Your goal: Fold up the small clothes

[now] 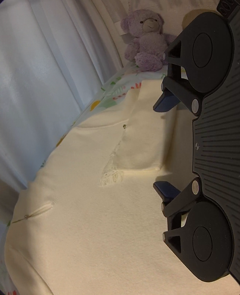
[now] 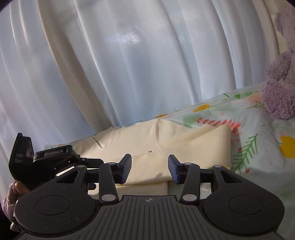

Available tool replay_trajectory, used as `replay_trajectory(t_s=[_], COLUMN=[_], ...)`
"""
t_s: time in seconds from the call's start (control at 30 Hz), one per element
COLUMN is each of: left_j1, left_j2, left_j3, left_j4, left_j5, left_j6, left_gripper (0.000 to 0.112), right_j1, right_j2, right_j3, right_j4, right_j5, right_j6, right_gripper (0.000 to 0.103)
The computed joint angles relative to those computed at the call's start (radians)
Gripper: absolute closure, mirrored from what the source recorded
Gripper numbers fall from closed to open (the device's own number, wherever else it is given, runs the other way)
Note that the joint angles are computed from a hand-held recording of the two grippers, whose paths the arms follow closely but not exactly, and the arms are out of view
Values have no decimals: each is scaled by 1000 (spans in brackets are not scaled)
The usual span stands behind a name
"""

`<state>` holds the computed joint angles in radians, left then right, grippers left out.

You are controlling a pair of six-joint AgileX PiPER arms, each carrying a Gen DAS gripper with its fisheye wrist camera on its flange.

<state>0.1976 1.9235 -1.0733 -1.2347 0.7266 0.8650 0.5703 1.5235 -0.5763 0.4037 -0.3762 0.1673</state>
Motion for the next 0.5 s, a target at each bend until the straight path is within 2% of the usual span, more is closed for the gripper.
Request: replay_trajectory(t_s=[0.1,0.17,0.23,0.3,0.4,0.5], left_j1=[1,1,-4,-11,-16,31], left_j2=[61,94,139,170,162,107], left_j3=[-43,-76,-132,-167,-178,-164], left_j4=[-14,-17,16,31,25,-37], left_j5=[29,50,84,106,99,145], left_j6=[-7,-18,-67,-90,-59,18], left_gripper=[43,53,87,103,103,103], right_j1=[20,24,24,33,38,29], right_j2=[-17,-31,-27,-22,10,40], right_j3=[30,48,46,37,3,-42], right_j4=[110,143,171,236,311,375], right_j5=[7,8,15,22,37,77], right_j6=[-52,-50,-57,-111,-189,-251], right_gripper=[60,60,60,60,60,60])
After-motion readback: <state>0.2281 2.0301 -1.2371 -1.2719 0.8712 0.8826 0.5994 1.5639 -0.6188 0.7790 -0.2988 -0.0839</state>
